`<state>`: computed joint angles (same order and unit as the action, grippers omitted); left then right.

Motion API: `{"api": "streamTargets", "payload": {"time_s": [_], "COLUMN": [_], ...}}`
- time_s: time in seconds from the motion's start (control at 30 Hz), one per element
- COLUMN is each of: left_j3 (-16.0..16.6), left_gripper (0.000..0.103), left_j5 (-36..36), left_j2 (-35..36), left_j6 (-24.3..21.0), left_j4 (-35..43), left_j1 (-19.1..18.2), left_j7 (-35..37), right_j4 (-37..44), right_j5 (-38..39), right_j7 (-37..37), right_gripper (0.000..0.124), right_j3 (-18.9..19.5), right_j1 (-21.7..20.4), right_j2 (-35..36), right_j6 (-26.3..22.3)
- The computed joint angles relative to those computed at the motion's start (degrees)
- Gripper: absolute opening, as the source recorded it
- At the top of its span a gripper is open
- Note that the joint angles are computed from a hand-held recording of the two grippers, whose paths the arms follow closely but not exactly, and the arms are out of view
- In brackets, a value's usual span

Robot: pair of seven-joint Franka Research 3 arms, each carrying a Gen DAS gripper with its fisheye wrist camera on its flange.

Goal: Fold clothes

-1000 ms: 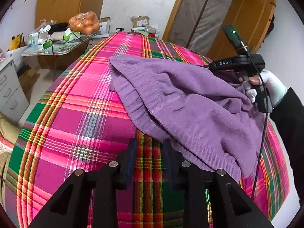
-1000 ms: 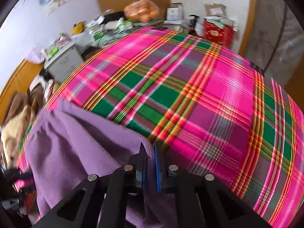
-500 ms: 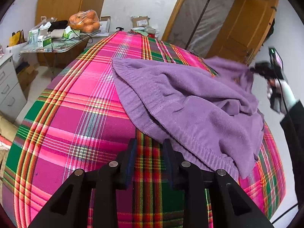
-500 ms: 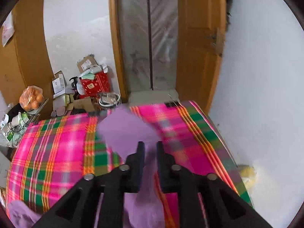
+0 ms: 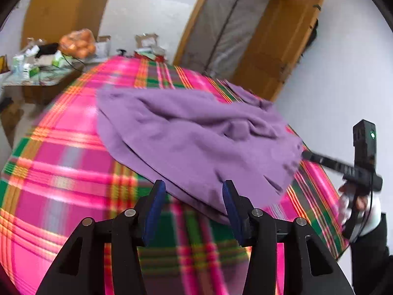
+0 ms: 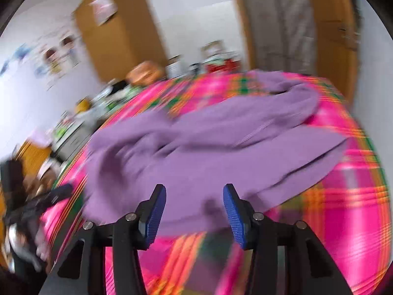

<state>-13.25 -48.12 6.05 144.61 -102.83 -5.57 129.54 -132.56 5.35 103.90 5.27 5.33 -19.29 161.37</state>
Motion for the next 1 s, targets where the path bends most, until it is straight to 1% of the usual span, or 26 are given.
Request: {"api": "streamTargets", "payload": {"time_s": [0.03,0.1,0.23,0.3,0.33,0.5,0.53,0.6,0.63,0.7,0.73,0.77,0.8,0.83,0.87,1.0], "left_j3": [-0.1,0.0,0.0,0.0,0.0,-0.4,-0.5,-0.7,-0.9,-1.1,-1.2,-1.3,-1.3,-1.4,-1.4,-1.5], "left_gripper": [0.050,0.050,0.050,0.050,0.050,0.050,0.050,0.050,0.050,0.050,0.049,0.038,0.025,0.019,0.008,0.005], "left_j5": [0.6,1.4,2.4,2.3,2.1,2.2,2.6,3.6,4.0,4.8,4.8,4.6,4.5,4.0,3.4,0.8], "left_j2": [-0.3,-0.7,-1.2,-1.3,-1.1,0.7,1.0,1.4,1.5,1.7,1.8,1.9,2.1,2.1,2.2,2.3], "left_j6": [0.0,-0.1,0.3,0.6,0.5,-1.6,-1.9,-2.0,-1.7,-1.2,-1.4,-1.8,-2.2,-2.4,-2.5,-3.0], "left_j4": [-0.6,-1.4,-2.7,-3.0,-2.8,-0.4,-0.2,0.3,0.3,0.5,0.6,0.8,1.0,1.1,1.2,1.5], "left_j1": [-0.2,-0.5,-1.1,-1.3,-1.4,-1.1,-1.1,-1.3,-1.3,-1.5,-1.4,-1.3,-1.1,-1.0,-0.8,-0.2], "left_j7": [-0.6,-1.8,-3.0,-2.7,-2.7,-3.5,-3.6,-4.3,-4.7,-5.2,-5.4,-5.5,-5.7,-5.8,-5.7,-5.7], "right_j4": [-0.7,-0.5,3.5,4.4,5.2,6.7,7.4,8.8,9.1,9.5,9.6,9.6,9.4,9.2,8.9,7.9], "right_j5": [0.5,-1.1,-1.4,-3.8,-3.6,-0.2,0.1,0.5,-0.3,-1.2,-1.6,-1.7,0.0,1.9,4.3,14.3], "right_j7": [-1.5,-2.8,-7.9,-7.5,-7.9,-9.2,-9.3,-9.3,-9.3,-9.3,-9.0,-8.9,-10.1,-11.4,-13.1,-20.0], "right_gripper": [0.049,0.050,0.051,0.051,0.051,0.051,0.051,0.047,0.043,0.023,0.019,0.010,0.009,0.009,0.009,0.010], "right_j3": [0.1,1.3,0.4,1.1,0.9,-1.3,-1.5,-1.7,-1.6,-1.5,-1.5,-1.5,-1.9,-2.3,-2.8,-4.6], "right_j1": [1.4,2.0,4.1,3.9,4.3,5.0,5.0,5.0,5.0,5.0,5.0,5.1,5.5,5.9,6.4,7.9], "right_j2": [-0.3,0.7,5.7,6.8,7.7,9.3,10.0,11.4,11.5,11.8,11.8,11.9,11.8,11.6,11.3,9.9], "right_j6": [0.4,0.7,-2.4,-3.3,-4.0,-2.8,-3.5,-4.9,-4.8,-5.0,-4.8,-4.6,-4.0,-3.4,-3.1,-2.4]}}
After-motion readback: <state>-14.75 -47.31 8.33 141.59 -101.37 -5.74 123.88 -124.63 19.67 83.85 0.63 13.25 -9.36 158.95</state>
